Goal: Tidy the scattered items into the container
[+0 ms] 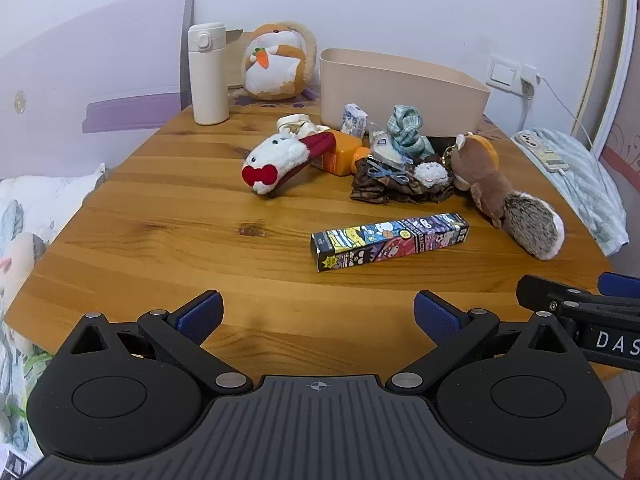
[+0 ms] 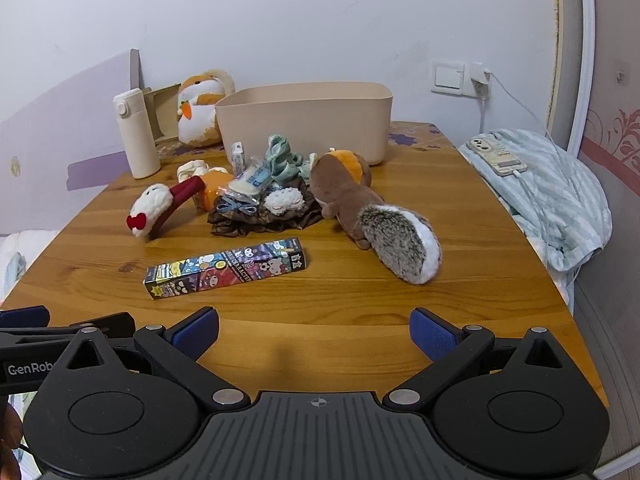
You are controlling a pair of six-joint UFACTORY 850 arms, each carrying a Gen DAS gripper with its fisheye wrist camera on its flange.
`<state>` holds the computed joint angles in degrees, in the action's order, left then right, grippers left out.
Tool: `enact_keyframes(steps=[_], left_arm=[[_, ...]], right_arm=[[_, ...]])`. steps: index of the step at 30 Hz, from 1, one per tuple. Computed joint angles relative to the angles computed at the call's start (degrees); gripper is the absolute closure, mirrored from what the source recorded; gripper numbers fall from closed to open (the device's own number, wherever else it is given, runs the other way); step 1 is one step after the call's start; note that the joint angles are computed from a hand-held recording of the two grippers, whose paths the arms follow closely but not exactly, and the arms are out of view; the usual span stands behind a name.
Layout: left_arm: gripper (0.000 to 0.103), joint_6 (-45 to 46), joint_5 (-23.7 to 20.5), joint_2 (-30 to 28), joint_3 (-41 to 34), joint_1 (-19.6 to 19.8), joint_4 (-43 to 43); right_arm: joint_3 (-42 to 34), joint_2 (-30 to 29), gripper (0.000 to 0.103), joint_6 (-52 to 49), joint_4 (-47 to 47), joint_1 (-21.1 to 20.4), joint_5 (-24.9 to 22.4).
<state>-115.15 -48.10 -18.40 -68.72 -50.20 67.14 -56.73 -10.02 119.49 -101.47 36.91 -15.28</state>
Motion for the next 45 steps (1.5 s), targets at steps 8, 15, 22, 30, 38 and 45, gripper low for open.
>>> enact_keyframes(steps=[8,15,22,30,38,45], left_arm=[[0.000,1.92,0.49,-0.46,-0.97,1.16,-0.28],[0.000,-0.49,2.98,0.39,0.25,1.76,1.65],[0.000,2.08,10.36,0.57,0.69,3.40,0.20],[0.000,3.66,8.77,-0.82,-1.09,4.11,0.38],[0.000,2.45,8.07,-2.68,-3.41,6.58,1.96],[0.000,3.72,9.93,-4.48,-5.49,9.68,2.96]], right_arm=[[-2.64,-2.09,0.000,-4.52,3.82,-0.93,0.86],[-3.41,-2.85,0.000,-6.10,5.12,-1.47,1.76],[-3.55,-3.09,0.000,-4.57,3.87,-2.06,2.25],[-4.52,-4.19,0.000,-4.83,4.06,-2.83,3.01],[-6.89,-6.33,0.000,-2.67,-0.55,-3.54,0.20],[-11.01,-9.50,0.000,-7.56,0.58,-4.82,1.81]])
